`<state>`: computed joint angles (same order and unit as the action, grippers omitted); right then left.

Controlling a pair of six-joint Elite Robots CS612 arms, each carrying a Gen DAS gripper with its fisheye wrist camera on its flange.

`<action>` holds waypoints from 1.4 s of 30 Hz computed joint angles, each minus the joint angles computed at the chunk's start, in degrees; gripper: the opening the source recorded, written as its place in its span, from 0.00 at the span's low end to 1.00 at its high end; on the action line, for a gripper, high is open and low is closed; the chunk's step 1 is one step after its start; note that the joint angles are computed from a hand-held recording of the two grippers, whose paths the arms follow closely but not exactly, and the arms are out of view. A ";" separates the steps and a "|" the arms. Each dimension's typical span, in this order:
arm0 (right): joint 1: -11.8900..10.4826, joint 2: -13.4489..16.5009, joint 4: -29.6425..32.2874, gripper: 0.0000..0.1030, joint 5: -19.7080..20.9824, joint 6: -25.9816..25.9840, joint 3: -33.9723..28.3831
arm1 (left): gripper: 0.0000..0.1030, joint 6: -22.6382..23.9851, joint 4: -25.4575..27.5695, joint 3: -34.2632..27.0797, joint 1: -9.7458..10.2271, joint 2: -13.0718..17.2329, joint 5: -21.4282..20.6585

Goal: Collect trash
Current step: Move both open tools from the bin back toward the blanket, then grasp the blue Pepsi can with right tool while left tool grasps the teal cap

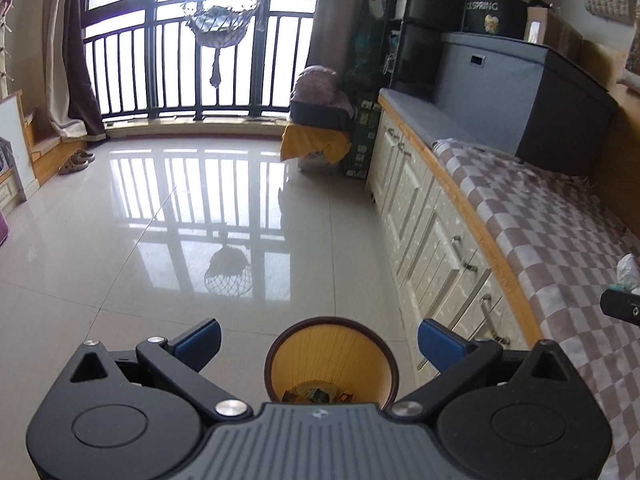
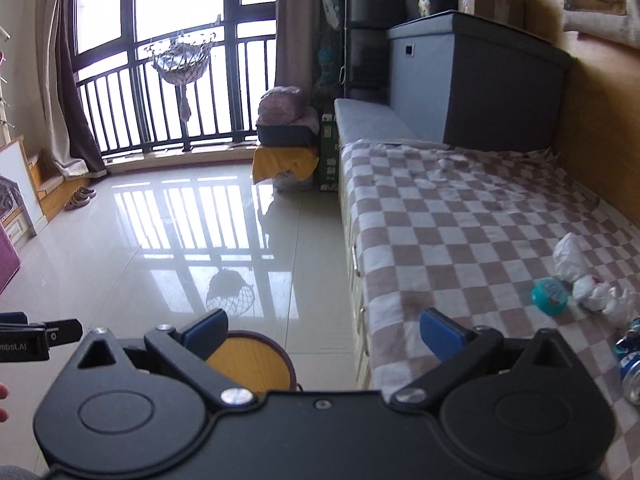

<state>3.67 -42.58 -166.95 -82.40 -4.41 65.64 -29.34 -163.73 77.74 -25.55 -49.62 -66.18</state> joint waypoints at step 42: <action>-19.31 1.19 -10.20 0.48 5.12 35.72 7.14 | 0.93 29.01 5.74 -48.60 -8.97 28.57 -21.94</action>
<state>-15.64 -41.38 -177.15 -77.28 31.31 72.78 -0.34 -158.00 29.15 -34.53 -21.05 -88.12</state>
